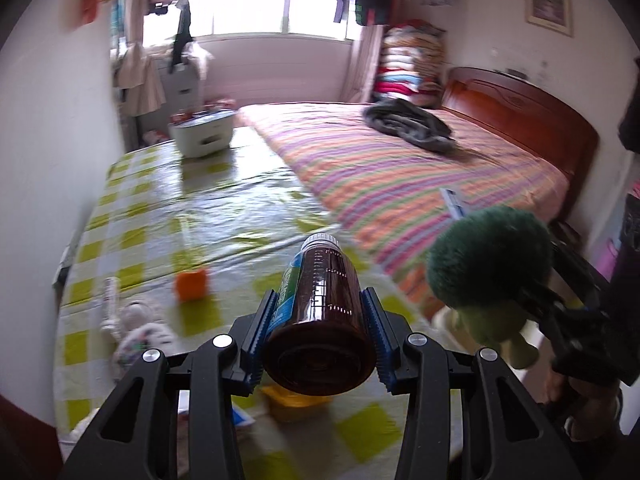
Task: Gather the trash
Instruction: 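Carry the brown bottle and green plush toy over the cream bin and release both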
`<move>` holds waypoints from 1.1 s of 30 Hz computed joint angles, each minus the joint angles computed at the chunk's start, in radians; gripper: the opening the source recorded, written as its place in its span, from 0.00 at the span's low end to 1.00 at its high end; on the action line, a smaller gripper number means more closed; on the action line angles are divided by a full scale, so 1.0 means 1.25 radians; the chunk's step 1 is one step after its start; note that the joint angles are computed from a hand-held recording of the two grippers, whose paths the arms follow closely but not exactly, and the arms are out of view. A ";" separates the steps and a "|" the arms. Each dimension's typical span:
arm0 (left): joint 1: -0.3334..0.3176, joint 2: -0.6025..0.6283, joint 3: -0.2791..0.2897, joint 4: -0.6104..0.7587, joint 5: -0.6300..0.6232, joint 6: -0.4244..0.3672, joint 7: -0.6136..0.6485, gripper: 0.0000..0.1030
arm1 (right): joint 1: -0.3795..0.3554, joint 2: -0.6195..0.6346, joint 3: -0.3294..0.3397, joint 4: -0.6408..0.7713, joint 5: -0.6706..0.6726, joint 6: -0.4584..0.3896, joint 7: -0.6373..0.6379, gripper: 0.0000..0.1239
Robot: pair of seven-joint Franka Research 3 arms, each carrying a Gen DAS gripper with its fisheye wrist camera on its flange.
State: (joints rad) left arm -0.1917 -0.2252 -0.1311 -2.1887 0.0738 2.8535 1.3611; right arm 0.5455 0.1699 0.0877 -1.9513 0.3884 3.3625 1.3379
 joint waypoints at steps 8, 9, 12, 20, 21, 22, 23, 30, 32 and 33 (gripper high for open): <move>-0.071 0.037 -0.015 0.032 -0.067 -0.012 0.080 0.41 | 0.318 -0.045 -0.315 -0.069 0.430 0.065 -0.301 0.63; -0.078 0.041 -0.016 0.035 -0.082 -0.014 0.094 0.41 | 0.321 -0.049 -0.318 -0.075 0.468 0.070 -0.325 0.63; -0.092 0.061 -0.029 0.052 -0.107 -0.019 0.119 0.41 | 0.319 -0.054 -0.314 -0.082 0.578 0.099 -0.397 0.65; -0.111 0.132 -0.065 0.121 -0.176 -0.053 0.176 0.41 | 0.212 -0.081 -0.242 -0.151 0.524 0.152 -0.230 0.72; -0.111 0.141 -0.070 0.129 -0.179 -0.056 0.179 0.41 | 0.190 -0.089 -0.230 -0.173 0.465 0.161 -0.159 0.72; -0.111 0.150 -0.076 0.138 -0.183 -0.059 0.184 0.41 | 0.173 -0.096 -0.219 -0.190 0.433 0.177 -0.112 0.72; -0.111 0.160 -0.082 0.147 -0.189 -0.063 0.190 0.41 | 0.158 -0.101 -0.209 -0.206 0.409 0.199 -0.070 0.72; -0.109 0.220 -0.118 0.198 -0.188 -0.098 0.210 0.41 | 0.075 -0.123 -0.147 -0.266 0.335 0.296 0.073 0.72; -0.111 0.232 -0.125 0.209 -0.179 -0.102 0.207 0.41 | 0.055 -0.126 -0.128 -0.272 0.326 0.308 0.082 0.72; -0.111 0.237 -0.128 0.214 -0.174 -0.105 0.205 0.41 | 0.045 -0.127 -0.119 -0.275 0.320 0.311 0.090 0.72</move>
